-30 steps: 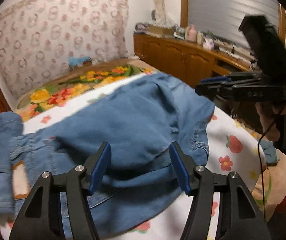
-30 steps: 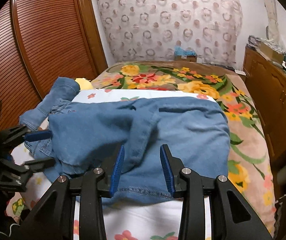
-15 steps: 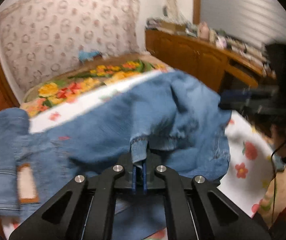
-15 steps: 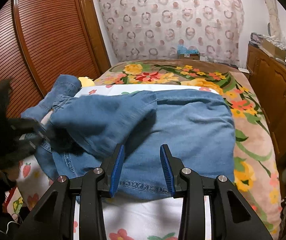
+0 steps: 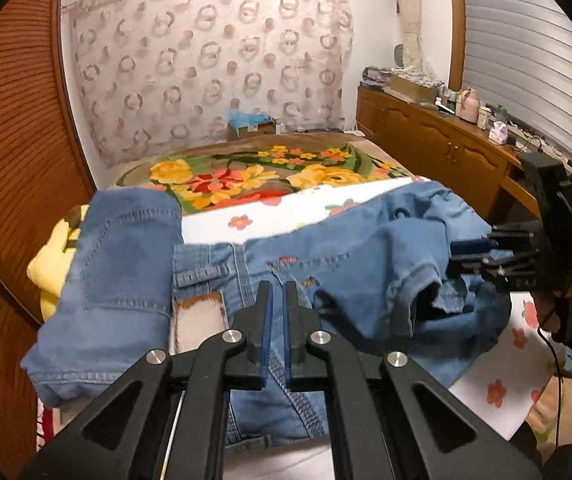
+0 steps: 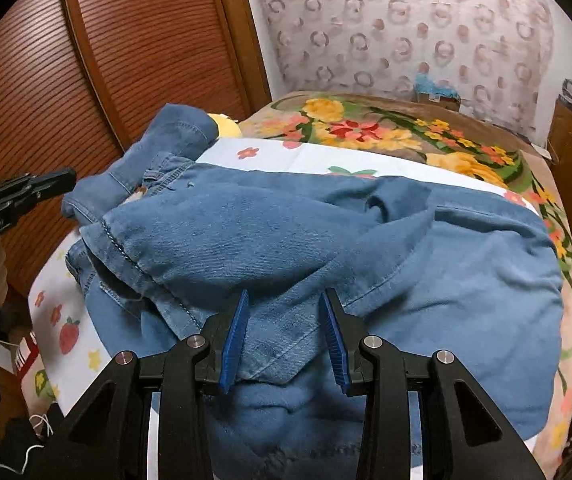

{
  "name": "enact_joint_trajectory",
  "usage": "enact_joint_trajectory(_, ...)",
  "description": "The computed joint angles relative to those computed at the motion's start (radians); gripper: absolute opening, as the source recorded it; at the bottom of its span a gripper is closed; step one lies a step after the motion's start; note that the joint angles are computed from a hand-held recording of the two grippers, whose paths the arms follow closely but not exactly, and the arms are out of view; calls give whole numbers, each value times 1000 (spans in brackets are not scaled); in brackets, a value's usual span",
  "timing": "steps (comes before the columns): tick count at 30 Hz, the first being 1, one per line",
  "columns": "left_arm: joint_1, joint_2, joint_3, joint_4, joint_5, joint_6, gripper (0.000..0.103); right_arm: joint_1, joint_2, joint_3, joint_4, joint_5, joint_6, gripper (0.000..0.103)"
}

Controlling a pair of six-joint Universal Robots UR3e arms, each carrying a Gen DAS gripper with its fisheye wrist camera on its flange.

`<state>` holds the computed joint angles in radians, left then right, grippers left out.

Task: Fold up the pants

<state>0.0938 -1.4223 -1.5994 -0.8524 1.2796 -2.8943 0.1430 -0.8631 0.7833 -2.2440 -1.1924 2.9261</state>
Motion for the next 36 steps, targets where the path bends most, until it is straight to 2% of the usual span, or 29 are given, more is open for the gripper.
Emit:
enact_joint_trajectory(1,-3,0,-9,3,-1,4,24,2,10,-21,11,-15,-3,38)
enact_joint_trajectory(2,-12,-9,-16,20,0,2,34,4,15,-33,17,-23,-6,39)
enact_joint_trajectory(3,-6,-3,-30,26,-19,6,51,5,21,-48,25,-32,-8,39)
enact_joint_trajectory(4,0,2,-44,30,-52,8,60,4,16,-42,19,-44,-8,41)
enact_joint_trajectory(5,1,3,-48,28,-71,9,61,12,7,-26,6,-57,0,44)
enact_joint_trajectory(9,-53,-42,-40,68,-69,-13,62,24,-60,105,-68,-96,26,53)
enact_joint_trajectory(14,-147,-134,9,106,-43,-4,60,13,-94,190,-85,-65,54,54)
enact_joint_trajectory(16,-173,-178,41,106,-30,-7,43,3,-90,192,-77,-15,59,54)
enact_joint_trajectory(18,-188,-205,63,99,-23,-7,37,-5,-81,183,-66,29,63,54)
enact_joint_trajectory(20,-192,-209,68,96,-34,3,35,-8,-77,174,-57,38,53,54)
enact_joint_trajectory(23,-192,-195,62,89,-34,5,36,-13,-82,170,-65,39,34,10)
enact_joint_trajectory(26,-182,-164,48,78,-35,-2,41,-32,-113,196,-114,64,19,6)
enact_joint_trajectory(27,-171,-146,33,83,-41,-4,47,-35,-115,188,-124,69,22,6)
enact_joint_trajectory(30,-133,-88,-15,94,-85,-6,55,-34,-101,104,-100,67,21,6)
enact_joint_trajectory(33,-106,-38,-58,100,-131,-4,56,-29,-84,40,-72,52,15,6)
enact_joint_trajectory(36,-113,-26,-73,103,-138,-2,56,-24,-89,46,-84,40,16,6)
